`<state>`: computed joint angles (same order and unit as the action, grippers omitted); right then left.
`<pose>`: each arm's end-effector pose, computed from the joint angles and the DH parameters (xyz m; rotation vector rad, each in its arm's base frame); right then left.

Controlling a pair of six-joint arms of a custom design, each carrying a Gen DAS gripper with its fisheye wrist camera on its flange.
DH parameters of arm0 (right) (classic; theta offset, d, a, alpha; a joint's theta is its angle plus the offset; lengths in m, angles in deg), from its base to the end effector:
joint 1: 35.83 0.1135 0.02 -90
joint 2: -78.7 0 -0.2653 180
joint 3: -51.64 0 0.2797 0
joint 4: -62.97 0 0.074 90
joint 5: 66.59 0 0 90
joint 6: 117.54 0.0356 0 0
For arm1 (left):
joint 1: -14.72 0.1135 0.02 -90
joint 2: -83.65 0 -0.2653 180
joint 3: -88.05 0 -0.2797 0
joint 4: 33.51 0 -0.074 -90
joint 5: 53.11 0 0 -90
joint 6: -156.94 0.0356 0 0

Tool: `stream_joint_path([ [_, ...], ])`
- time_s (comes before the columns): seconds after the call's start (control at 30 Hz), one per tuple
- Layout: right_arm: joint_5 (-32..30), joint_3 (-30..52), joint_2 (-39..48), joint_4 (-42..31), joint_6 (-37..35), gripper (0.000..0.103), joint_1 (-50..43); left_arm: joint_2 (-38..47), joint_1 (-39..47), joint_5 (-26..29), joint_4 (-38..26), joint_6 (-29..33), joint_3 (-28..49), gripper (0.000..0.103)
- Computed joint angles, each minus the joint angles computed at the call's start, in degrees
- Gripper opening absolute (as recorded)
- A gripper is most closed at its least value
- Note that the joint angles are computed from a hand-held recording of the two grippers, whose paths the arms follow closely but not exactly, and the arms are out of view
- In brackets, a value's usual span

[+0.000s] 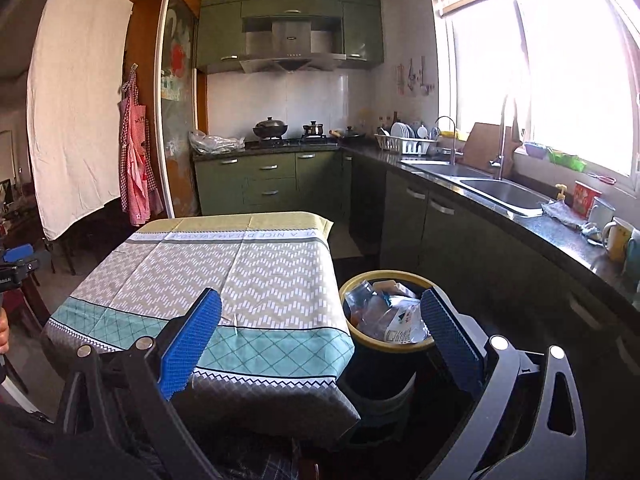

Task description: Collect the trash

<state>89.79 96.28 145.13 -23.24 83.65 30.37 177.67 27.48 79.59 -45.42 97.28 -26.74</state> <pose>0.0889 0.1207 0.1689 0.5643 1.8952 -0.3407 0.3560 0.0559 0.1780 0.6808 1.9822 -0.4024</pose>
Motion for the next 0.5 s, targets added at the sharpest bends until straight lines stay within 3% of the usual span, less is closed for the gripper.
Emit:
stream_joint_path([
  [0.07,-0.2,0.6,0.9,-1.8,1.9,0.098,0.7,-0.4,0.2,0.5,0.3,-0.4,-0.3,0.096],
  [0.5,-0.4,-0.2,1.0,2.0,-2.4,0.098,-1.0,-2.2,1.6,0.4,2.6,-0.7,-1.8,0.096],
])
